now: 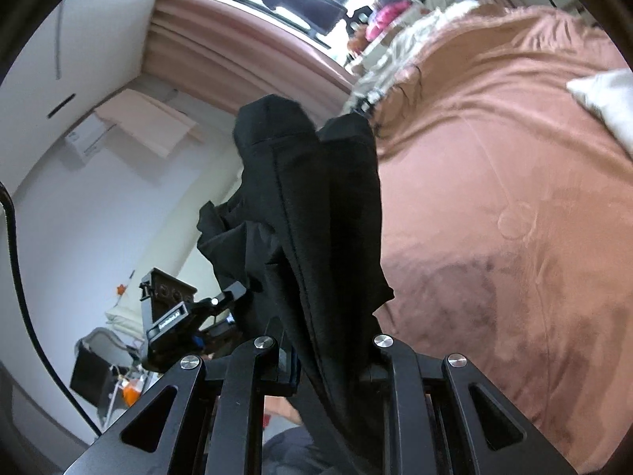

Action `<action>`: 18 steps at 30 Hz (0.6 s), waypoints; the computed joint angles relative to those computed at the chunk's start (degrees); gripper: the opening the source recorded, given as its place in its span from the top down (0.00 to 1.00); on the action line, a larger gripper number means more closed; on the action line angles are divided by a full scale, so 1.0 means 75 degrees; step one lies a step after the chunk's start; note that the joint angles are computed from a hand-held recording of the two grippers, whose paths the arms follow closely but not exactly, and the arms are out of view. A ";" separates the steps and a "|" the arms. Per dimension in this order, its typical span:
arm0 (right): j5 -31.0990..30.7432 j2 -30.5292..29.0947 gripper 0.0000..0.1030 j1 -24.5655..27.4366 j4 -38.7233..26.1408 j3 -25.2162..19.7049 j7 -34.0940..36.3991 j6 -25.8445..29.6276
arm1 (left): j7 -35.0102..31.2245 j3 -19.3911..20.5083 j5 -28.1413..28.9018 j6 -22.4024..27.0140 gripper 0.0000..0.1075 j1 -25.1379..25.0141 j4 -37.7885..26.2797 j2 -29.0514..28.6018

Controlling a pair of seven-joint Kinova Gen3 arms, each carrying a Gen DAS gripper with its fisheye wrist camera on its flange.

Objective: Fold large clothes
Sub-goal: 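Lift the shirt with both grippers, carry it onto the white sheet stack, release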

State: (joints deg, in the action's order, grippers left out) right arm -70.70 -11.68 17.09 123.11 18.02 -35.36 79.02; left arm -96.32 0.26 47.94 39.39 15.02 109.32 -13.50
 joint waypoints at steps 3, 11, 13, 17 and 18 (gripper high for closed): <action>0.0123 -0.0372 0.82 0.0101 -0.0059 0.0218 -0.0082 0.0205 | 0.0388 0.0266 -0.0229 -0.0128 0.60 0.0044 -0.0004 -0.0273; 0.0602 -0.0671 0.82 0.0271 -0.0582 0.1249 -0.0134 0.0996 | 0.1957 0.1190 -0.1374 -0.0691 0.60 0.0500 -0.0435 -0.0439; 0.0756 -0.0636 0.82 0.0393 -0.0841 0.1600 -0.0080 0.1345 | 0.2206 0.1327 -0.1554 -0.0812 0.60 0.0696 -0.0572 -0.0343; 0.0997 -0.0493 0.82 0.0729 -0.1374 0.2190 0.0071 0.2036 | 0.3004 0.1871 -0.2150 -0.1023 0.60 0.0963 -0.0999 -0.0071; 0.1042 -0.0422 0.82 0.0825 -0.1519 0.2363 0.0149 0.2233 | 0.3159 0.1962 -0.2267 -0.1076 0.60 0.1049 -0.1107 0.0024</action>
State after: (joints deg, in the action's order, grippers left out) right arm -62.89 -14.84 23.28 111.71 35.75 -34.24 95.77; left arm -72.63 14.98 30.94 31.32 22.89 101.02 -13.32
